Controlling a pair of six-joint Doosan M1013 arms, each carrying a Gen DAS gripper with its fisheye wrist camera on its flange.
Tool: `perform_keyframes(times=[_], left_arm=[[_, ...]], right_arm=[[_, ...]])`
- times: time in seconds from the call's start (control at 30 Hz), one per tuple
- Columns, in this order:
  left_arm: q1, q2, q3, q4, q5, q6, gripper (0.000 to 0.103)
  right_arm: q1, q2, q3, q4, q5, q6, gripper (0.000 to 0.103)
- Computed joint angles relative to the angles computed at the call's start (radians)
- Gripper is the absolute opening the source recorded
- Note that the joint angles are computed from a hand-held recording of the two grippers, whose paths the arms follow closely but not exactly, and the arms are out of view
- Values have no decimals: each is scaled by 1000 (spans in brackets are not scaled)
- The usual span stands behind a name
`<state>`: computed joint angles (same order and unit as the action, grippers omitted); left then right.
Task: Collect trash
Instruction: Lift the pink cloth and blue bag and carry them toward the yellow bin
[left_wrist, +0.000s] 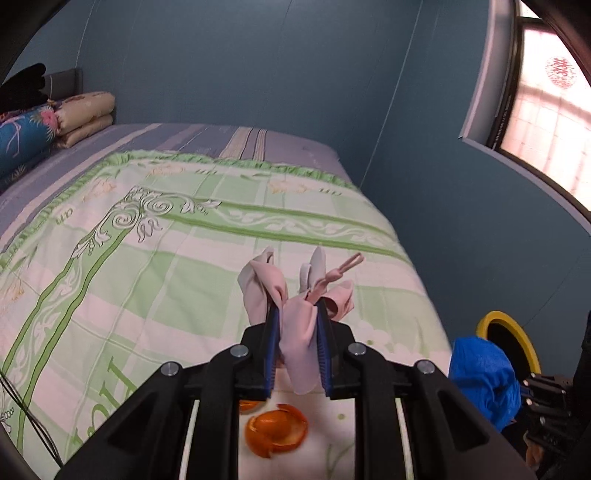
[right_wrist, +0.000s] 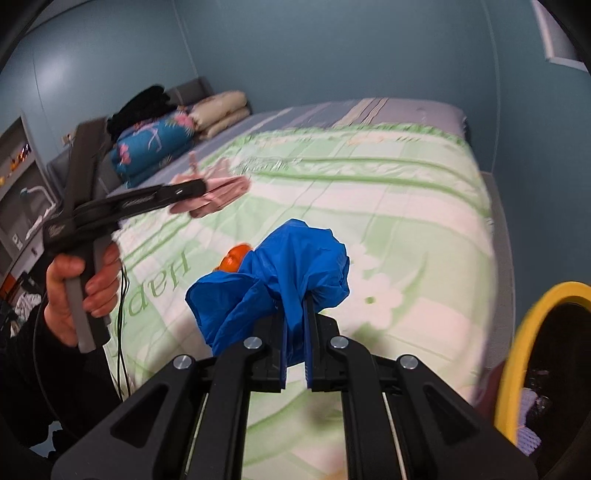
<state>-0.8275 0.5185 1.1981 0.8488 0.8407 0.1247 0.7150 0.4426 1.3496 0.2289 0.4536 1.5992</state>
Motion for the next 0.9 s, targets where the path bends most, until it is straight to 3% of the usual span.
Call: perform_keyframes(times=[0.2,0.43,0.77,0.9], left_arm=[[-46,-3,-36,62,19,-16,17],[-94,19,-106,107,31,26,17],[-135,81,-238,94,-15,161,17],[-139,114,-296,48,-34,232,17]], right_arm=[[-15,-75,80,-128,-107,140,6],[-31,-156,168,-475,-201,496,6],[-54,-230,260,-1026,-222,1089,6],[-61,-249,285,-1169,-201,1241,6]])
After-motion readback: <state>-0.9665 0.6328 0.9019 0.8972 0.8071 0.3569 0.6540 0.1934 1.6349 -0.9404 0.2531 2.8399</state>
